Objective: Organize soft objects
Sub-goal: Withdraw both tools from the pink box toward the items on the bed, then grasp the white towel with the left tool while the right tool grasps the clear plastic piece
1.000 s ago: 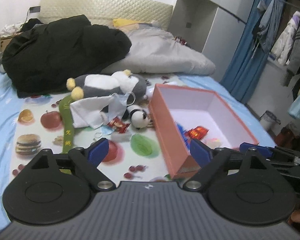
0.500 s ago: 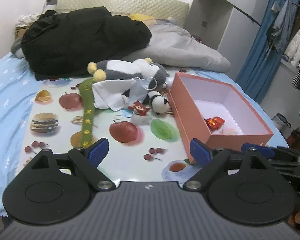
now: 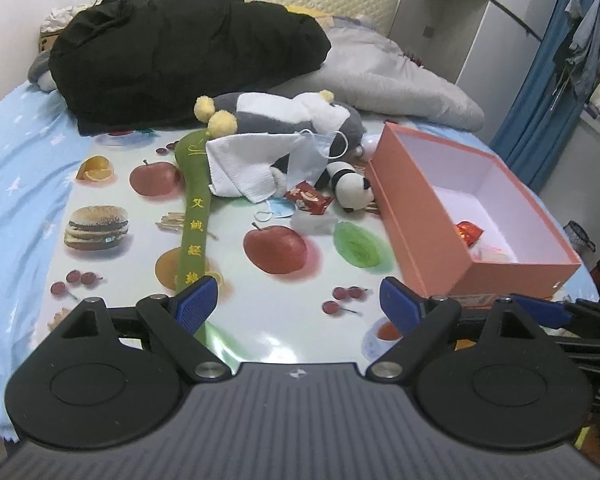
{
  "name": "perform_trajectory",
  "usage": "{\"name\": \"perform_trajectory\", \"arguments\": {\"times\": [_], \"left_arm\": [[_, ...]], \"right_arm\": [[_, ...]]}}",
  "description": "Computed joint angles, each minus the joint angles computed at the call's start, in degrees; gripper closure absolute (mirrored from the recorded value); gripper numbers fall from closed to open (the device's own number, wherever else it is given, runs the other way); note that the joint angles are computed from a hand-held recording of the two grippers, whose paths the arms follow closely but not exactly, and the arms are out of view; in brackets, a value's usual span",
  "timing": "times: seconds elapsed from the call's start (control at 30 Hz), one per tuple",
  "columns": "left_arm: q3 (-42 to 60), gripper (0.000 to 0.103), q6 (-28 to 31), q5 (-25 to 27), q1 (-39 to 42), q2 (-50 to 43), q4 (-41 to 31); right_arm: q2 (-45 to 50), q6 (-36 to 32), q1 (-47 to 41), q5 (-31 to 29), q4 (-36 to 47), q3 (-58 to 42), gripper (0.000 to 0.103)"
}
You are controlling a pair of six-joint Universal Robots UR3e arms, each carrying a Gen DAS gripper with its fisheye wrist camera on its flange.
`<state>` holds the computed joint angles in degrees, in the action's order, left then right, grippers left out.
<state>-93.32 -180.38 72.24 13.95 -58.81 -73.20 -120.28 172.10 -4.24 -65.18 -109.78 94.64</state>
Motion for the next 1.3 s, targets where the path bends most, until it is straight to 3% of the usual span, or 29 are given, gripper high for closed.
{"name": "perform_trajectory", "arguments": {"times": [0.3,0.73,1.03,1.13,1.17,1.3], "left_arm": [[0.3,0.012,7.4,-3.0,5.5,-9.4,5.7],[12.4,0.012,11.3,0.4,4.7,-34.4,17.0],[25.6,0.013,16.1,1.5,3.7,-50.8,20.3],[29.7,0.014,17.0,0.8,3.9,-55.0,20.2],[30.5,0.016,17.1,0.8,3.9,-56.1,20.8],[34.8,0.026,18.5,-0.3,3.6,-60.0,21.2]], "right_arm": [[13.3,6.4,9.9,-8.9,-9.2,-4.0,0.038],[39.1,9.7,15.9,-13.8,-17.8,-19.6,0.038],[56.2,11.4,16.3,-13.6,-15.0,-35.1,0.038],[60.3,12.1,16.7,-14.2,-13.9,-38.8,0.027],[61.6,12.5,16.9,-14.5,-14.1,-39.8,0.023],[65.8,13.0,17.6,-16.2,-14.0,-43.8,0.023]]}}
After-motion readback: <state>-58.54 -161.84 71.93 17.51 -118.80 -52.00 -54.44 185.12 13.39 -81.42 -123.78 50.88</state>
